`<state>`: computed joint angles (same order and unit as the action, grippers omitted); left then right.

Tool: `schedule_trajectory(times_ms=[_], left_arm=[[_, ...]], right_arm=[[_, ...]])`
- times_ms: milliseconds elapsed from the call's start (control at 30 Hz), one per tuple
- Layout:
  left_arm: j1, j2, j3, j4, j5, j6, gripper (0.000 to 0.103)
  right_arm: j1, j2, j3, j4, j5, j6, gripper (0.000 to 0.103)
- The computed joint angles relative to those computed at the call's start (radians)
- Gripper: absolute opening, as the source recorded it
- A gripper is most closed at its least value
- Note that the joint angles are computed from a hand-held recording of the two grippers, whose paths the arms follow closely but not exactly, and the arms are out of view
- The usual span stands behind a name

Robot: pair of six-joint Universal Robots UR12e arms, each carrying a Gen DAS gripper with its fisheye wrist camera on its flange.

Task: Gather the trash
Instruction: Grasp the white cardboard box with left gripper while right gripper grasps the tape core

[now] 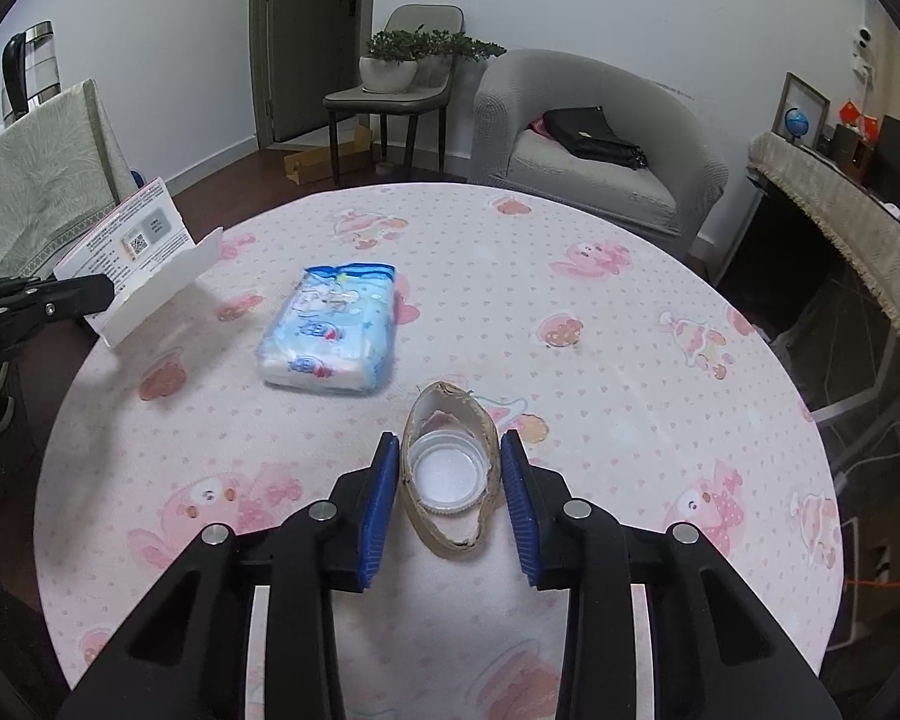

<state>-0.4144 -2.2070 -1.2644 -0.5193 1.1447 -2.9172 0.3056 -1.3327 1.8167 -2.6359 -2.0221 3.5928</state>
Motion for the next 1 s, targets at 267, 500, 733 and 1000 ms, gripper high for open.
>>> schedule_trajectory(times_ms=[267, 500, 733, 1000], left_arm=[[0.012, 0.035, -0.053, 0.027, -0.003, 0.015, 0.002], [0.024, 0.064, -0.103, 0.047, 0.010, 0.027, 0.002], [0.041, 0.090, -0.148, 0.062, 0.016, 0.026, 0.002], [0.060, 0.119, -0.194, 0.079, 0.020, 0.028, 0.002]], right_arm=[[0.020, 0.001, 0.001, -0.049, 0.002, 0.005, 0.034], [0.047, 0.014, -0.014, -0.050, 0.030, -0.012, 0.034], [0.070, 0.035, -0.036, -0.041, 0.061, -0.026, 0.041], [0.089, 0.031, -0.034, -0.003, 0.036, 0.006, 0.052]])
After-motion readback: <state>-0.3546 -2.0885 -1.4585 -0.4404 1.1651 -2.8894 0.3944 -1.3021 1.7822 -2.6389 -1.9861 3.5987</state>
